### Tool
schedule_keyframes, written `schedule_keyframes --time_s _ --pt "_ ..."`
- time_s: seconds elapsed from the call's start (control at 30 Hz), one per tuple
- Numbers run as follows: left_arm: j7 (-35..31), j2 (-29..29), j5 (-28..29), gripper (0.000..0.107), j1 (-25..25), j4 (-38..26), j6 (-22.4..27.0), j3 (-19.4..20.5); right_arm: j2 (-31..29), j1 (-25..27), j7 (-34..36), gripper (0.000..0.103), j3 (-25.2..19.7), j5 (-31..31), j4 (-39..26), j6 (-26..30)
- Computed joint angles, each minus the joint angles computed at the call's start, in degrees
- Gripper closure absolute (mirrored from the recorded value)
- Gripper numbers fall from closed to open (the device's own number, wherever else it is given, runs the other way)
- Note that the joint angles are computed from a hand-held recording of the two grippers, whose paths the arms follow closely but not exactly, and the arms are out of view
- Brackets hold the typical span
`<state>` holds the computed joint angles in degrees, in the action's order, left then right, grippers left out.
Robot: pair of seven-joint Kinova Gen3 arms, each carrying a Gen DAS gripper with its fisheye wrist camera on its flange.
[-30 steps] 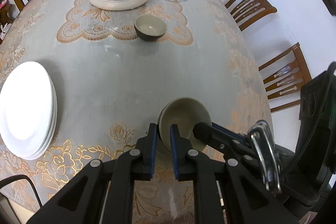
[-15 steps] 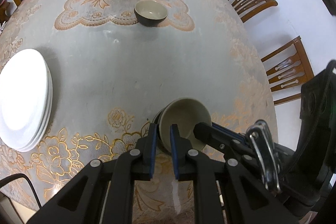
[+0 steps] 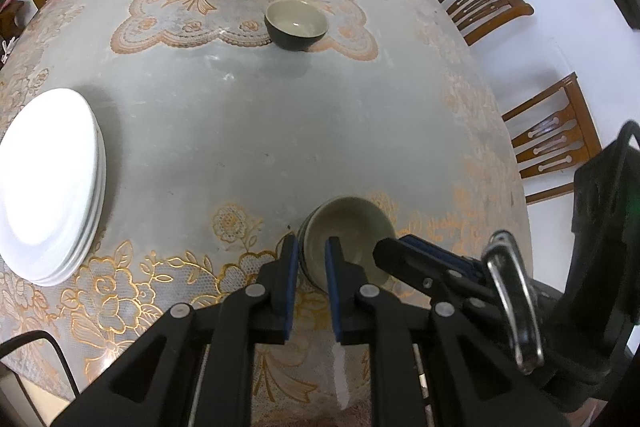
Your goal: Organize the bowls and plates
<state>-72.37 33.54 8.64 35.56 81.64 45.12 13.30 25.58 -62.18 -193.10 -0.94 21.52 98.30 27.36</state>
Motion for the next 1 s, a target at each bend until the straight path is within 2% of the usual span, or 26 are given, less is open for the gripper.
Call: schedule_keyframes --time_s 0.1,0.37,0.57,0.73,0.9,1.0 --pt "0.13 -0.22 0.16 0.094 -0.13 0.29 -0.11 -0.06 -0.36 -0.67 -1.18 0.072 0.60 0.58 0.60 -0.28" --pt "2.38 -0.84 -1.57 0.084 0.96 -0.27 0.26 -1.23 -1.32 -2.03 -4.06 0.069 1.77 4.05 1.32 -0.52" --pt "4.04 -1.01 -2.80 0.083 1.32 -0.87 0.43 -1.70 -1.97 -2.26 -5.87 0.064 2.19 6.99 1.99 -1.44" --pt "4.98 -0.82 -3.81 0.083 1.39 -1.93 0.91 -2.10 -2.66 -1.66 -6.99 0.063 2.94 7.92 3.78 -4.84" --pt "6.04 -0.13 -4.81 0.083 1.57 -3.84 1.65 -2.62 -2.58 -4.14 -9.91 0.062 5.22 11.49 2.84 -0.55" --pt "6.46 0.58 -5.30 0.083 1.72 -5.26 2.37 -2.78 -2.89 -3.00 -10.98 0.062 4.13 13.73 2.82 0.72"
